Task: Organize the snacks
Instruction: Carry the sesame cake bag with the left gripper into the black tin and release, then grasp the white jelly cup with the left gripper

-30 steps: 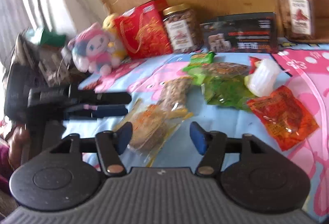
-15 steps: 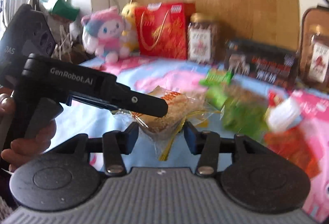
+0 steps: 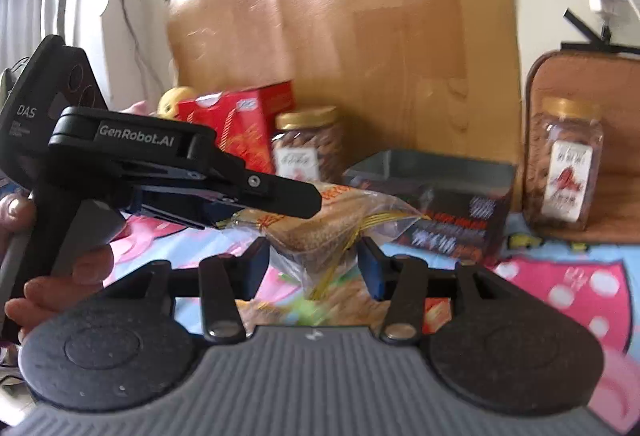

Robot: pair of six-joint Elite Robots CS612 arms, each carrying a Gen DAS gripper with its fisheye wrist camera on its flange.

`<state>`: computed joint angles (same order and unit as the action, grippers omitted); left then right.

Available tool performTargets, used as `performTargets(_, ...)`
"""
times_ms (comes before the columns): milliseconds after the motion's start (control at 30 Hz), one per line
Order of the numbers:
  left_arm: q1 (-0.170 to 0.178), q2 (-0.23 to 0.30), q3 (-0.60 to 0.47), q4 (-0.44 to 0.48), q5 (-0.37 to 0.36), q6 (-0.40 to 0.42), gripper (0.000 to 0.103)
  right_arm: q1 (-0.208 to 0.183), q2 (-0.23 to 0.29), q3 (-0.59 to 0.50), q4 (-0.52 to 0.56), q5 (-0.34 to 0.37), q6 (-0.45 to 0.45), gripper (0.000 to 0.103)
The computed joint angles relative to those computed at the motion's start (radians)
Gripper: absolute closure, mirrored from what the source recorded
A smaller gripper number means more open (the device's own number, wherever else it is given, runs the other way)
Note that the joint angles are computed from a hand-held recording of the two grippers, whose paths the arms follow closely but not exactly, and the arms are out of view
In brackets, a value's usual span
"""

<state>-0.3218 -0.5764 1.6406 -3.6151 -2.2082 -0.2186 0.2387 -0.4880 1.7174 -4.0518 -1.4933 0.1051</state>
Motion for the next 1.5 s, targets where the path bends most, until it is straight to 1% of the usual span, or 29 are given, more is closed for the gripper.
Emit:
performTargets(67, -0.013, 0.015, -0.045, 0.020, 0.025, 0.013, 0.044, -0.012, 0.003, -0.023, 0.021, -0.007, -0.014, 0.051)
performTargets(133, -0.021, 0.042, -0.104, 0.029, 0.037, 0.013, 0.044, -0.028, 0.004, -0.046, 0.054, -0.008, -0.001, 0.052)
performTargets(233, -0.027, 0.086, -0.208, 0.058, 0.032, -0.028, 0.044, -0.046, 0.017, -0.095, 0.078, -0.027, -0.005, 0.052)
performTargets(333, -0.037, 0.128, -0.301, 0.083, 0.054, -0.063, 0.044, -0.061, 0.034, -0.140, 0.096, -0.042, -0.008, 0.051)
performTargets(400, -0.043, 0.155, -0.355, 0.119, 0.068, -0.072, 0.044, -0.069, 0.044, -0.167, 0.130, -0.047, -0.011, 0.049)
performTargets(433, -0.046, 0.167, -0.380, 0.148, 0.071, -0.078, 0.044, -0.069, 0.048, -0.178, 0.148, -0.063, -0.014, 0.047)
performTargets(467, -0.048, 0.177, -0.398, 0.173, 0.078, -0.083, 0.044, -0.068, 0.052, -0.187, 0.167, -0.087, -0.017, 0.043)
performTargets(500, -0.050, 0.183, -0.410, 0.198, 0.089, -0.081, 0.044, -0.066, 0.054, -0.192, 0.187, -0.113, -0.018, 0.043)
performTargets(567, -0.055, 0.187, -0.416, 0.224, 0.117, -0.073, 0.044, -0.068, 0.054, -0.181, 0.185, -0.116, -0.011, 0.043)
performTargets(633, -0.052, 0.190, -0.405, 0.189, 0.102, -0.070, 0.042, -0.071, 0.046, -0.146, 0.154, -0.099, 0.006, 0.043)
performTargets(700, -0.046, 0.181, -0.379, 0.165, 0.080, -0.076, 0.042, -0.075, 0.032, -0.100, 0.120, -0.074, 0.034, 0.043)
performTargets(733, -0.042, 0.175, -0.362, 0.141, 0.065, -0.078, 0.042, -0.084, 0.026, -0.082, 0.114, -0.046, 0.061, 0.043)
performTargets(767, -0.038, 0.166, -0.338, 0.110, 0.052, -0.076, 0.040, -0.088, 0.017, -0.053, 0.109, -0.023, 0.091, 0.043)
performTargets(833, -0.034, 0.144, -0.279, 0.070, 0.051, -0.063, 0.037, -0.093, 0.002, 0.005, 0.104, 0.018, 0.142, 0.043)
performTargets(900, -0.031, 0.125, -0.221, 0.044, 0.032, -0.048, 0.037, -0.095, -0.003, 0.054, 0.086, 0.055, 0.196, 0.043)
performTargets(967, -0.033, 0.110, -0.175, 0.055, 0.016, -0.027, 0.037, -0.097, -0.001, 0.075, 0.085, 0.093, 0.245, 0.043)
performTargets(1067, -0.044, 0.093, -0.128, 0.101, 0.016, -0.007, 0.037, -0.089, 0.001, 0.088, 0.101, 0.094, 0.302, 0.043)
performTargets(1133, -0.048, 0.089, -0.103, 0.092, -0.002, -0.020, 0.037, -0.088, 0.008, 0.102, 0.055, 0.111, 0.359, 0.044)
performTargets(1167, -0.048, 0.089, -0.089, 0.074, -0.019, -0.023, 0.037, -0.089, 0.010, 0.108, 0.034, 0.119, 0.374, 0.048)
performTargets(1200, -0.049, 0.087, -0.073, 0.061, -0.027, -0.019, 0.037, -0.085, 0.010, 0.116, 0.025, 0.116, 0.376, 0.056)
performTargets(1233, -0.050, 0.083, -0.056, 0.054, -0.030, -0.012, 0.037, -0.077, 0.007, 0.128, 0.030, 0.091, 0.366, 0.067)
performTargets(1333, -0.050, 0.076, -0.017, 0.032, -0.045, -0.014, 0.037, -0.075, 0.009, 0.160, -0.019, 0.086, 0.363, 0.068)
performTargets(1400, -0.046, 0.074, 0.009, 0.012, -0.057, -0.017, 0.037, -0.072, 0.015, 0.176, -0.050, 0.101, 0.356, 0.068)
performTargets(1433, -0.044, 0.072, 0.019, 0.002, -0.060, -0.022, 0.037, -0.065, 0.017, 0.183, -0.062, 0.108, 0.334, 0.068)
performTargets(1500, -0.039, 0.072, 0.039, -0.032, -0.060, -0.037, 0.037, -0.039, 0.017, 0.195, -0.065, 0.097, 0.271, 0.067)
